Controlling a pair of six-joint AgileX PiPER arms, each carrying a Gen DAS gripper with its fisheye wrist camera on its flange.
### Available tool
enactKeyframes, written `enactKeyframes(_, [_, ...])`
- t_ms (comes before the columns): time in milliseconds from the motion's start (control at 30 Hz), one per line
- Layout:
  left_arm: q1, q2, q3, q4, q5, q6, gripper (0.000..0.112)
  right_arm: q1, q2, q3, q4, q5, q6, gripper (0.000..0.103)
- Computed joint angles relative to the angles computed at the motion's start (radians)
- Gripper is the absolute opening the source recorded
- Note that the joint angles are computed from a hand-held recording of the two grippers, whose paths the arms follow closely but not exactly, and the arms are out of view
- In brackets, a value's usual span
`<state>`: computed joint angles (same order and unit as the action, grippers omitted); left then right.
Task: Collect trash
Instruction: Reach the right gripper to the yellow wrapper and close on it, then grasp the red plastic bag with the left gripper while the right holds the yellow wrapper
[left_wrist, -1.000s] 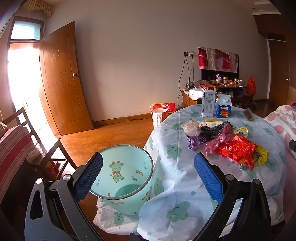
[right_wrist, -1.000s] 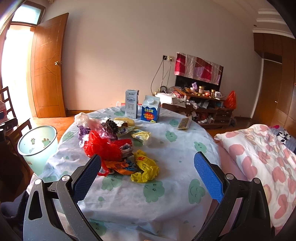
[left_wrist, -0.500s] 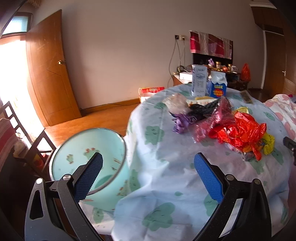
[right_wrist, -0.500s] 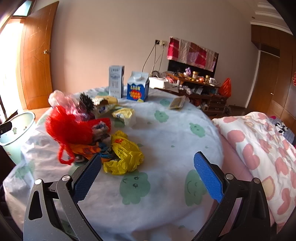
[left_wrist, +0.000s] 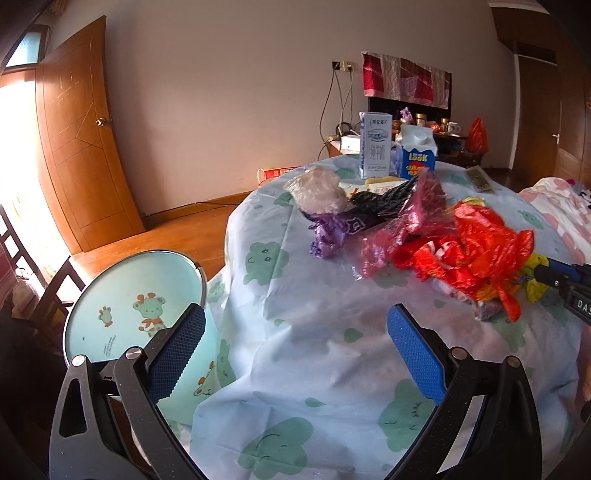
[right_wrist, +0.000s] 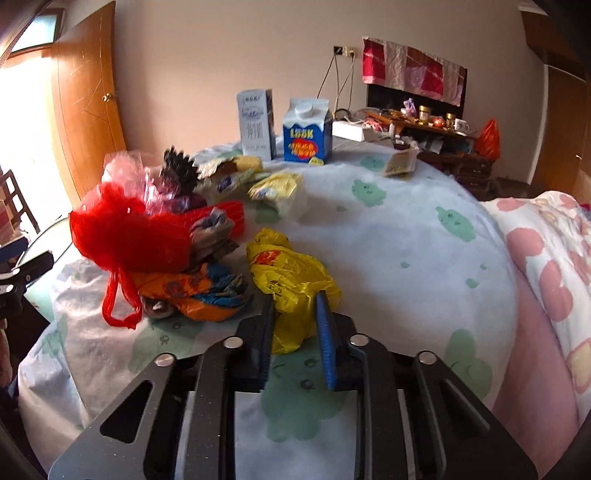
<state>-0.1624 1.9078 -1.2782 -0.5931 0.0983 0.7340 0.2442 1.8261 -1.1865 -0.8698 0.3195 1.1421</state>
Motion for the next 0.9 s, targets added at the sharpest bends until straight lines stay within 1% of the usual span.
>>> enactKeyframes(100, [-0.02,-0.018,0.001,-0.024,0.01,0.022,0.097,-0.016,-0.045,0.031,-0.097,0.022,0.081,0.021])
enactKeyframes(167, [-0.035,-0.031,0.004,-0.1,0.017,0.093,0.097,-0.035,-0.071,0.057,-0.136,0.036,0.115,0.021])
enactKeyframes(267, [-0.072,-0.059,0.012,-0.2,0.021,0.189,0.097,-0.066,-0.098,0.102,-0.153,0.038,0.135,0.021])
enactKeyframes(333, [-0.1,-0.069,0.015,-0.227,0.013,0.213,0.097,-0.08,-0.111,0.137,-0.198,0.035,0.181,0.021])
enactKeyframes(367, [-0.115,-0.069,0.01,-0.196,0.014,0.18,0.097,-0.09,-0.12,0.155,-0.215,0.027,0.202,0.021])
enactKeyframes(433, [-0.143,-0.064,-0.001,-0.195,0.018,0.175,0.097,-0.11,-0.136,0.183,-0.247,0.013,0.243,0.021])
enactKeyframes(500, [-0.169,-0.05,-0.016,-0.12,0.021,0.101,0.097,-0.126,-0.141,0.193,-0.256,-0.005,0.258,0.021])
enactKeyframes(600, [-0.205,-0.006,-0.059,0.096,0.033,-0.113,0.097,-0.124,-0.15,0.203,-0.281,-0.019,0.285,0.021])
enactKeyframes(633, [-0.212,0.004,-0.065,0.145,0.03,-0.165,0.097,-0.118,-0.149,0.203,-0.289,-0.026,0.291,0.021])
enactKeyframes(667, [-0.212,0.017,-0.077,0.156,0.036,-0.176,0.092,-0.115,-0.151,0.206,-0.296,-0.03,0.294,0.021])
enactKeyframes(700, [-0.206,0.031,-0.094,0.127,0.055,-0.147,0.077,-0.112,-0.151,0.208,-0.306,-0.034,0.3,0.021])
enactKeyframes(733, [-0.195,0.043,-0.117,0.057,0.093,-0.078,0.064,-0.106,-0.154,0.21,-0.318,-0.037,0.309,0.021])
enactKeyframes(767, [-0.182,0.053,-0.129,-0.013,0.12,-0.007,0.057,-0.101,-0.156,0.21,-0.32,-0.039,0.307,0.021])
enactKeyframes(800, [-0.171,0.056,-0.136,-0.08,0.141,0.062,0.038,-0.097,-0.155,0.207,-0.32,-0.04,0.306,0.021])
enactKeyframes(833, [-0.161,0.062,-0.145,-0.141,0.171,0.131,0.024,-0.094,-0.156,0.204,-0.318,-0.043,0.303,0.021])
enactKeyframes(867, [-0.151,0.065,-0.151,-0.179,0.195,0.17,0.022,-0.089,-0.158,0.203,-0.318,-0.047,0.302,0.021])
enactKeyframes(900, [-0.138,0.061,-0.148,-0.235,0.216,0.225,0.016,-0.084,-0.159,0.201,-0.321,-0.046,0.302,0.021])
